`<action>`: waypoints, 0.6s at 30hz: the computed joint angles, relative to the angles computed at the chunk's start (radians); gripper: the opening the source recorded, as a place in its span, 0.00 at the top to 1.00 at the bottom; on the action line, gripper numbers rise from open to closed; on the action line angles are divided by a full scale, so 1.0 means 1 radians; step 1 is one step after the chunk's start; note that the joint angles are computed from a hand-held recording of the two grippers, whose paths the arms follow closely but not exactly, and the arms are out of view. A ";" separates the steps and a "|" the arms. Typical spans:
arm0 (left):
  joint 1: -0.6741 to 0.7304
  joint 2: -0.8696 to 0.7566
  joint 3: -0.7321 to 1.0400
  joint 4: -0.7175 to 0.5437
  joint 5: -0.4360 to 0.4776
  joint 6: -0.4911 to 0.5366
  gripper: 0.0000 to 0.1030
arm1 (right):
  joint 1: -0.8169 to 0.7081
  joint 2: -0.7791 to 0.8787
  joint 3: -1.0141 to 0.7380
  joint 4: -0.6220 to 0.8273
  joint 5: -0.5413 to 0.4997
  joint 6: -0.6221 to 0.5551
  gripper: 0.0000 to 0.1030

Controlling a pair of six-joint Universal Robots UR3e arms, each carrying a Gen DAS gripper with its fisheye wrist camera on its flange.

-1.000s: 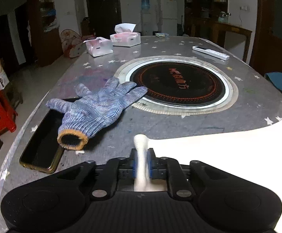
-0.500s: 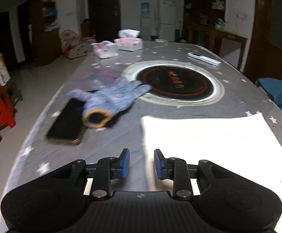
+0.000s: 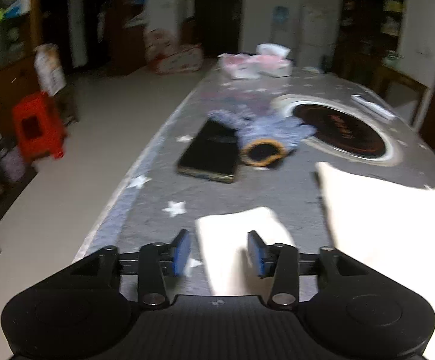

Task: Fold clothes

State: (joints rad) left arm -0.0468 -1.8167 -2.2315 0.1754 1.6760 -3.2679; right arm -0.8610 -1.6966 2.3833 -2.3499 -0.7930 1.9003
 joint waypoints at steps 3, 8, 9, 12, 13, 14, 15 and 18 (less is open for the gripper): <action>-0.063 -0.032 0.043 -0.010 0.037 0.066 0.50 | 0.007 0.002 0.002 -0.012 -0.002 0.008 0.72; -0.067 -0.119 0.133 -0.023 0.093 0.003 0.50 | 0.015 0.000 0.007 -0.025 -0.006 0.016 0.69; -0.051 -0.126 0.140 -0.029 0.086 -0.019 0.50 | 0.015 -0.001 0.007 -0.024 -0.007 0.014 0.69; -0.010 -0.129 0.135 -0.034 0.061 -0.055 0.52 | 0.012 0.002 0.002 -0.014 -0.005 0.014 0.68; 0.004 -0.130 0.133 -0.037 0.051 -0.066 0.52 | 0.012 0.003 0.001 -0.013 -0.004 0.014 0.68; 0.014 -0.131 0.132 -0.045 0.036 -0.070 0.52 | 0.015 0.005 -0.002 -0.016 -0.005 0.017 0.68; 0.024 -0.133 0.131 -0.054 0.020 -0.072 0.54 | 0.016 0.006 -0.002 -0.018 -0.005 0.018 0.68; 0.012 -0.155 0.118 0.002 0.037 -0.058 0.71 | 0.016 0.001 0.002 -0.014 -0.005 0.014 0.65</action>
State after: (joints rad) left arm -0.0351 -1.9715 -2.1140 0.1778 1.7131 -3.3257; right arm -0.8448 -1.6957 2.3849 -2.3643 -0.7982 1.9144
